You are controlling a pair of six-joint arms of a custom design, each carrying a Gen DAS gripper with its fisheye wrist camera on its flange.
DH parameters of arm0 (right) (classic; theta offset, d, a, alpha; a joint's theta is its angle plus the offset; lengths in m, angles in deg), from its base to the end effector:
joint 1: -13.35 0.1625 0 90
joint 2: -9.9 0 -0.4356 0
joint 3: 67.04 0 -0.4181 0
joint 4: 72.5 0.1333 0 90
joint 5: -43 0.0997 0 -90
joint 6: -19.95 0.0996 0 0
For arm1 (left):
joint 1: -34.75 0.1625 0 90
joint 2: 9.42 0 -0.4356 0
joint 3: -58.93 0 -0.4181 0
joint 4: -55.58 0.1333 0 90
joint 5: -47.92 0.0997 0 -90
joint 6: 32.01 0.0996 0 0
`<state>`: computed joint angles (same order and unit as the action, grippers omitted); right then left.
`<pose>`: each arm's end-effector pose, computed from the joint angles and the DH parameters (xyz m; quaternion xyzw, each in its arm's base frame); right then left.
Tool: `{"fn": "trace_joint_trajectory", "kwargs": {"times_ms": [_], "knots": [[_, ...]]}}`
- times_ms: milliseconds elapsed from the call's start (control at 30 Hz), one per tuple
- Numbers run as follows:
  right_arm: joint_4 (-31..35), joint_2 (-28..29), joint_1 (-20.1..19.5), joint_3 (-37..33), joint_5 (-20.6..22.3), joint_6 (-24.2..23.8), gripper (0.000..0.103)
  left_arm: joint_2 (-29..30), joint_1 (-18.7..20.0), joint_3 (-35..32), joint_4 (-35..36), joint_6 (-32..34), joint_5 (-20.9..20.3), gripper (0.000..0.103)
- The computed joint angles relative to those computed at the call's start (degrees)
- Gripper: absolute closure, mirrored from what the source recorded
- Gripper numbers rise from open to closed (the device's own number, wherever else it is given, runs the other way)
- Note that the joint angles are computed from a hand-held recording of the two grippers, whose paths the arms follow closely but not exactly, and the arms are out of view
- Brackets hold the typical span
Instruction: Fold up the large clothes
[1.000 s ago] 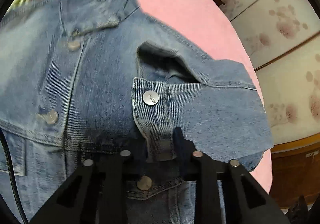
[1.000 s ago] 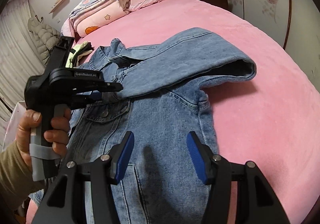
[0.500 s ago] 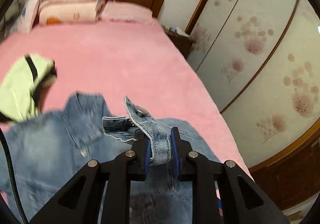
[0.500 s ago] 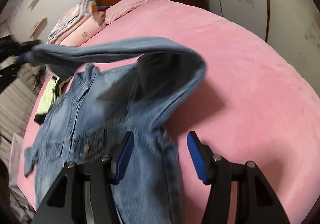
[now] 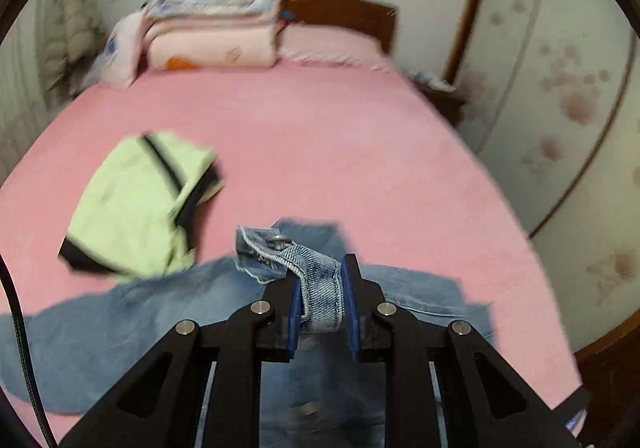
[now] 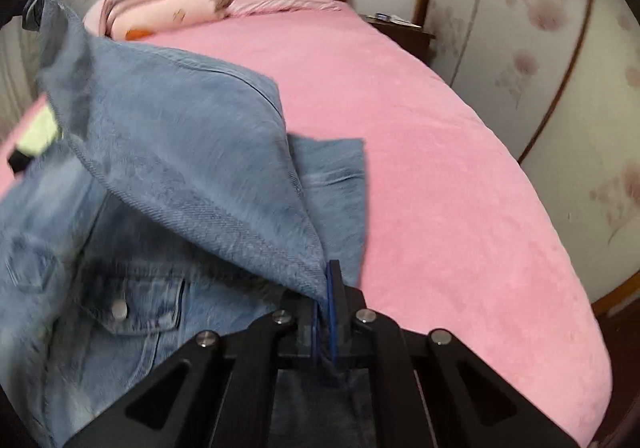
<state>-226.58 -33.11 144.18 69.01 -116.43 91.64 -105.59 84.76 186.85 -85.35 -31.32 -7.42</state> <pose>0.2700 -0.2512 -0.0368 -0.0745 -0.8051 0.3444 0.4772 -0.1307 -0.4514 0.3309 0.2806 0.8998 -0.2485 0.2231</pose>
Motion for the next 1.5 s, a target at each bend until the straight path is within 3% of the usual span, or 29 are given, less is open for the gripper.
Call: {"fn": "trace_joint_trajectory", "kwargs": {"times_ms": [167,267,333,433,500,733,967,1000,1033,1067,1167,1233,1333,1433,1500], "knots": [[15.0,3.31,0.47,-5.54,1.67,3.46,0.096,0.26,10.05,1.6,2.12,0.93,1.44,0.086],[26.17,4.84,0.95,-9.07,1.99,7.9,0.086,1.33,16.14,2.35,2.11,3.14,-0.31,0.083],[29.21,5.39,1.58,-10.06,1.89,8.45,0.071,1.55,18.71,2.52,2.01,3.6,-1.62,0.076],[27.01,4.88,3.17,-9.54,2.87,6.16,0.058,0.33,21.71,1.4,4.48,3.68,-6.31,0.055],[23.13,3.99,4.01,-8.22,3.69,3.92,0.057,-0.42,24.09,-0.35,7.4,3.69,-10.91,0.041],[12.97,2.25,7.09,-5.01,8.15,2.89,0.056,-2.43,30.42,-3.64,15.63,1.94,-21.19,0.04],[7.99,2.2,7.68,-2.46,11.66,7.53,0.056,-1.48,35.59,-3.19,13.18,-1.29,-28.75,0.043],[6.67,2.24,7.62,-2.04,12.01,7.67,0.056,-1.35,36.08,-3.32,13.11,-1.7,-29.55,0.05],[5.42,2.3,7.55,-1.64,12.23,7.87,0.056,-1.49,36.09,-3.28,13.04,-2.02,-29.14,0.057],[4.63,2.33,7.44,-1.4,12.34,8.1,0.056,-1.61,35.5,-3.05,12.82,-2.04,-27.86,0.077],[4.46,2.37,7.36,-1.42,12.4,9.11,0.056,-3.36,29.34,-0.52,10.78,1.63,-17.92,0.081],[5.25,2.31,7.34,-1.68,12.34,9.53,0.056,-7.36,21.26,4.81,5.28,10.01,-6.49,0.081],[5.95,2.25,7.43,-1.81,12.14,9.93,0.056,-9.58,14.29,10.76,-1.46,22.02,4.18,0.081],[6.39,2.34,7.43,-1.84,12.16,10.08,0.056,-6.95,14.0,11.47,1.19,26.05,9.63,0.073],[6.74,2.32,7.38,-1.93,12.2,10.11,0.056,-6.19,15.45,10.28,3.62,25.69,9.79,0.061]]}}
